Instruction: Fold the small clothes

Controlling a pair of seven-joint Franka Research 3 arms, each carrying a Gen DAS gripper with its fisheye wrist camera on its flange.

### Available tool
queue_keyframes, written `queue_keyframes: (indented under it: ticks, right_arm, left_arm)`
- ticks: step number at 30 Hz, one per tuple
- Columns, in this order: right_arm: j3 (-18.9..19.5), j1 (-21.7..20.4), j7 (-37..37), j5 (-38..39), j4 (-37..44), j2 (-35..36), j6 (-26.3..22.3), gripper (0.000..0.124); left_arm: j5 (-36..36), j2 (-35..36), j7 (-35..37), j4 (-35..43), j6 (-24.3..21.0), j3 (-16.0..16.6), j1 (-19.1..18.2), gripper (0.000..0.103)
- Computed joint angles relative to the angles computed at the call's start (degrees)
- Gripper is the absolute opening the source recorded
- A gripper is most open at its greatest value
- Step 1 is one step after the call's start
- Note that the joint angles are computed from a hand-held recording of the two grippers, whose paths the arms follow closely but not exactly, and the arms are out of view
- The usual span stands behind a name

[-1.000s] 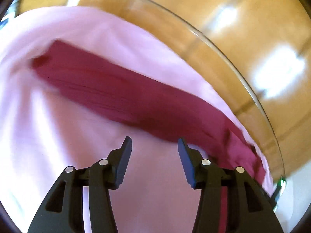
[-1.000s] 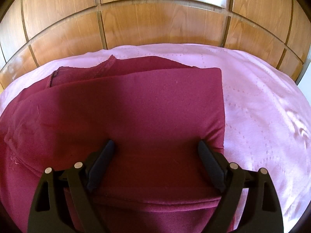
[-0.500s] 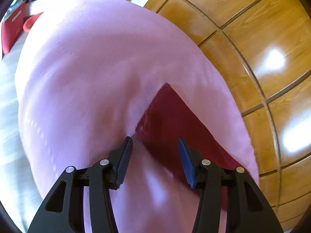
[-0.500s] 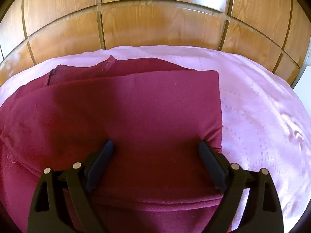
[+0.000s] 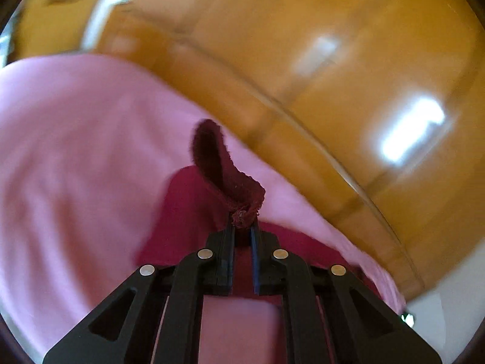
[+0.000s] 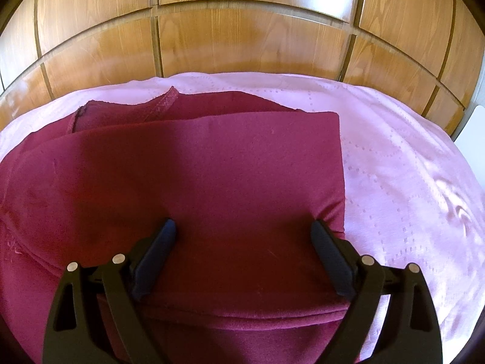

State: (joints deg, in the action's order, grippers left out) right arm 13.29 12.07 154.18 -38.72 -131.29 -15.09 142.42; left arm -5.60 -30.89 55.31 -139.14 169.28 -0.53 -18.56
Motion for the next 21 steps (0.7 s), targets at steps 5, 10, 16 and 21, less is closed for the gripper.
queue_keyframes:
  ticks: [5,10,16,21]
  right_arm:
    - [-0.2,0.0,-0.1,0.3,-0.3,-0.2,0.6,0.091]
    - [-0.4,-0.3,-0.5,1.2,-0.9,-0.6,1.8,0.091]
    - [-1.2,-0.1,-4.2,5.9,-0.3,-1.2,2.0,0.089]
    - [-4.7,6.1,-14.1,21.1,-2.3,-3.3,16.2,0.076]
  left_arm:
    - [-4.5,9.2,7.5,7.2,-1.4,-0.1,-11.2,0.008]
    - [-9.5,18.0,13.9,13.4,-6.8,-3.1,-14.6,0.008]
    - [-8.9,14.9,15.9,10.4,-8.2,-8.9,-10.3,0.046]
    - [-7.7,7.8,15.2,3.5,-6.9,-9.4,-10.6,0.047]
